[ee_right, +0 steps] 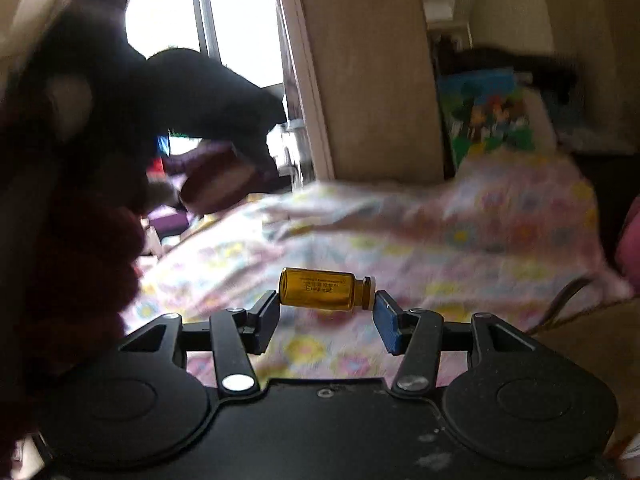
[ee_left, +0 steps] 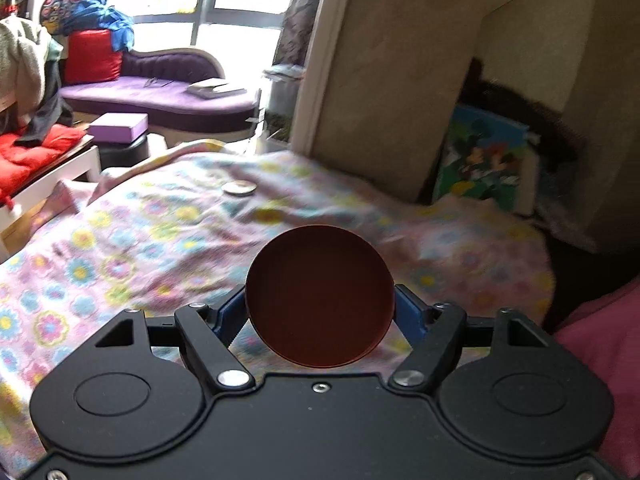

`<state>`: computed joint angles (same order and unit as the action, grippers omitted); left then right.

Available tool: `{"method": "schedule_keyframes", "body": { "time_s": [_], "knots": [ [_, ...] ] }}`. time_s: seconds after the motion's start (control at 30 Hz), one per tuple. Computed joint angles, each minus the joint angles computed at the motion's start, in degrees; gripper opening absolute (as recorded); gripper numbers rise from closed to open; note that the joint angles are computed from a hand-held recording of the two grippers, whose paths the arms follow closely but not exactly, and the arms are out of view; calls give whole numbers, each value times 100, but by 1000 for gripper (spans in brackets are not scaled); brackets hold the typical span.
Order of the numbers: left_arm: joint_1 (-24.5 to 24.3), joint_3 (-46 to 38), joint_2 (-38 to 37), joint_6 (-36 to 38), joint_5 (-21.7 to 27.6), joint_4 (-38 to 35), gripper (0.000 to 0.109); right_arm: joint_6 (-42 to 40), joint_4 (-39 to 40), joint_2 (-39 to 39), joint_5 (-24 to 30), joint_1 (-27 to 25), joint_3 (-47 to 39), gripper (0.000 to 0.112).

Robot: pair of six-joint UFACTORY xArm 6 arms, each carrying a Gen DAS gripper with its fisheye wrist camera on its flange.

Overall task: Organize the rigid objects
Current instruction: 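Carry the amber bottle and red tin into the wicker basket and open both tools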

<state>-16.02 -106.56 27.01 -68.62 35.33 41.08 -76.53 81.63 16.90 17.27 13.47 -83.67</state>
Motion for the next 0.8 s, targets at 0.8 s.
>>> {"method": "schedule_keyframes", "body": {
  "time_s": [0.8],
  "knots": [
    [-721, -814, 781, 3284, -147, -3235, 71, 3796, -4326, -1631, -581, -1564, 1635, 51]
  ]
}}
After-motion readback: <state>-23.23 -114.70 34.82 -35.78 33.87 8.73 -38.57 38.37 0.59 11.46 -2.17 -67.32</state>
